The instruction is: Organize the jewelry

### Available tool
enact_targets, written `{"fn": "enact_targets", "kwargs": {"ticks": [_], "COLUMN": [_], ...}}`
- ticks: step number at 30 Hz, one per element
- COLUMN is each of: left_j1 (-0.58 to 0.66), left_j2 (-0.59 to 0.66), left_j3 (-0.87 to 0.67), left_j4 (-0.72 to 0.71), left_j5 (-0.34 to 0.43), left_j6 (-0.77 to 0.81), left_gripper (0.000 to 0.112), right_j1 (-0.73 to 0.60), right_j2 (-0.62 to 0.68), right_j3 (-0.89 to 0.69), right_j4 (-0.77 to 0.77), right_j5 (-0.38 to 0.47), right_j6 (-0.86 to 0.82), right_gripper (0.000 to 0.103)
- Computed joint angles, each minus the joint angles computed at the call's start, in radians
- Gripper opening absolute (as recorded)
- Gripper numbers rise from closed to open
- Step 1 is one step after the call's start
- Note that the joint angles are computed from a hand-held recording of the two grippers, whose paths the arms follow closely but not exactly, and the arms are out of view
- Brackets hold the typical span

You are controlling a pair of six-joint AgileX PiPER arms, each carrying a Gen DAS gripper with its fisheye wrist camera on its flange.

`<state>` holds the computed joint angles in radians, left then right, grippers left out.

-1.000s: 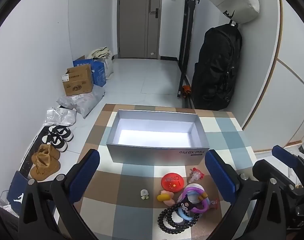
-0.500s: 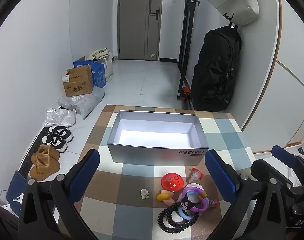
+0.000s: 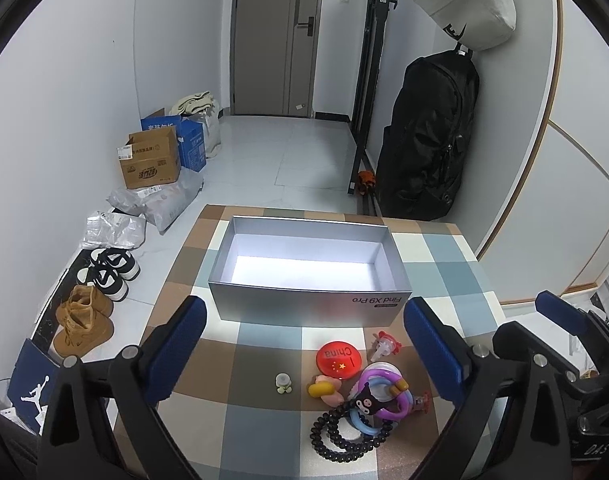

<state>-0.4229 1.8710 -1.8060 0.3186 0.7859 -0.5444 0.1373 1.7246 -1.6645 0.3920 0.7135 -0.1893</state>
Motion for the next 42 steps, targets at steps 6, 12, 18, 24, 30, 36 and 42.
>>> {"fn": "enact_targets", "kwargs": {"ticks": [6, 12, 18, 24, 30, 36, 42], "left_j1": [-0.007, -0.013, 0.003, 0.006, -0.003, -0.005, -0.001], "left_j2": [-0.003, -0.014, -0.022, -0.015, -0.005, -0.004, 0.0], "left_j3": [0.005, 0.026, 0.037, 0.031, 0.02, 0.018, 0.017], "left_j4": [0.024, 0.045, 0.027, 0.01, 0.03, 0.04, 0.043], "left_j5": [-0.004, -0.036, -0.05, -0.047, -0.037, -0.022, -0.01], "left_j6": [-0.016, -0.034, -0.016, -0.006, -0.014, -0.025, -0.034], "left_gripper": [0.097, 0.097, 0.097, 0.097, 0.097, 0.097, 0.097], "right_j1": [0.003, 0.001, -0.01, -0.034, -0.048, -0.043, -0.051], "right_j2": [-0.01, -0.005, 0.002, 0.014, 0.021, 0.02, 0.044], "right_j3": [0.011, 0.001, -0.004, -0.02, -0.032, -0.03, -0.06], "right_j4": [0.001, -0.017, -0.021, 0.013, 0.026, 0.018, 0.024], "right_j5": [-0.012, -0.009, -0.005, 0.019, 0.028, 0.028, 0.065], "right_j6": [-0.001, 0.017, 0.031, 0.045, 0.055, 0.056, 0.06], "right_gripper": [0.103, 0.103, 0.103, 0.103, 0.103, 0.103, 0.103]}}
